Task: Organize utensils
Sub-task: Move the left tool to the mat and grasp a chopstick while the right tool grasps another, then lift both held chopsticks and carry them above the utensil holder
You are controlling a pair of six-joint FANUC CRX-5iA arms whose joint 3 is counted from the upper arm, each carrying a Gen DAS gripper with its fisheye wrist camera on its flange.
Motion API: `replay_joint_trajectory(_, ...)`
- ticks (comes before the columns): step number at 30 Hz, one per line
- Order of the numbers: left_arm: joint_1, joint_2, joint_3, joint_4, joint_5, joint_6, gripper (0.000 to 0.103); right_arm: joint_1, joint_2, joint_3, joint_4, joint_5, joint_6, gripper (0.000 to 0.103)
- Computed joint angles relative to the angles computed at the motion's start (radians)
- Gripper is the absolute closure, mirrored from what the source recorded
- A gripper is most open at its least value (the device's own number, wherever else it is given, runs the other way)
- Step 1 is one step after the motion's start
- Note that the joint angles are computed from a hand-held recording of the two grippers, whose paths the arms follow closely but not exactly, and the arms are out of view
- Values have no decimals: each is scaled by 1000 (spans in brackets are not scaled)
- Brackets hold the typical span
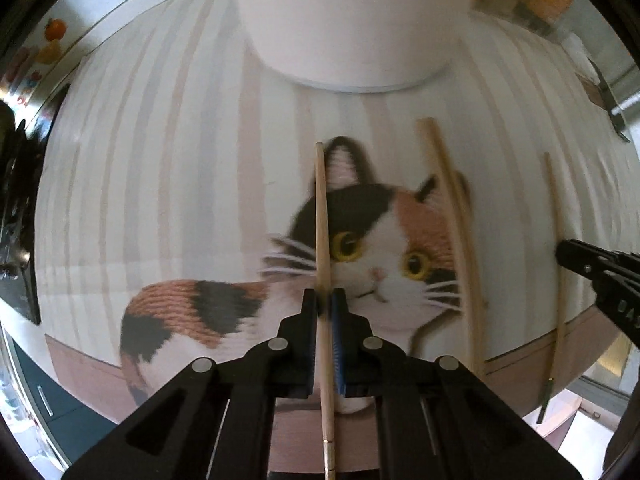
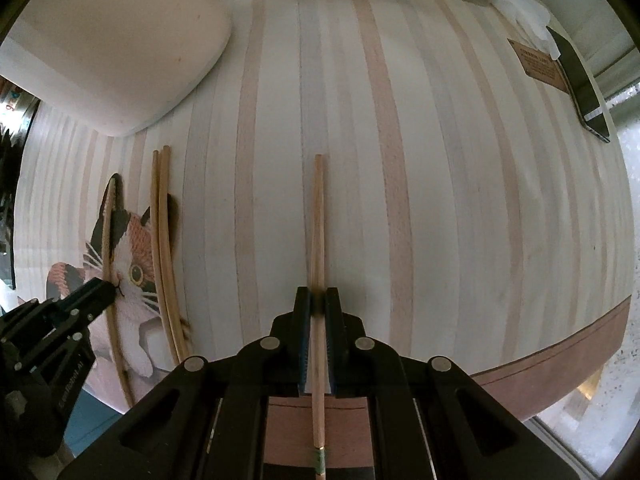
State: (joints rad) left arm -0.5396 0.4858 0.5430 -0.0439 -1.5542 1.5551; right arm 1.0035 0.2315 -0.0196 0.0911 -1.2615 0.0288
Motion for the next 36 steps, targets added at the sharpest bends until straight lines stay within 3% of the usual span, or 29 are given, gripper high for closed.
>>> replay_joint_trajectory(17,99,4,20,53,-36,18,98,-19,11,32,-53,-32,67,96)
replay_joint_trajectory(36,69,-14,-10,12,14,97,98,-15,20,34,-37,-26,65,96)
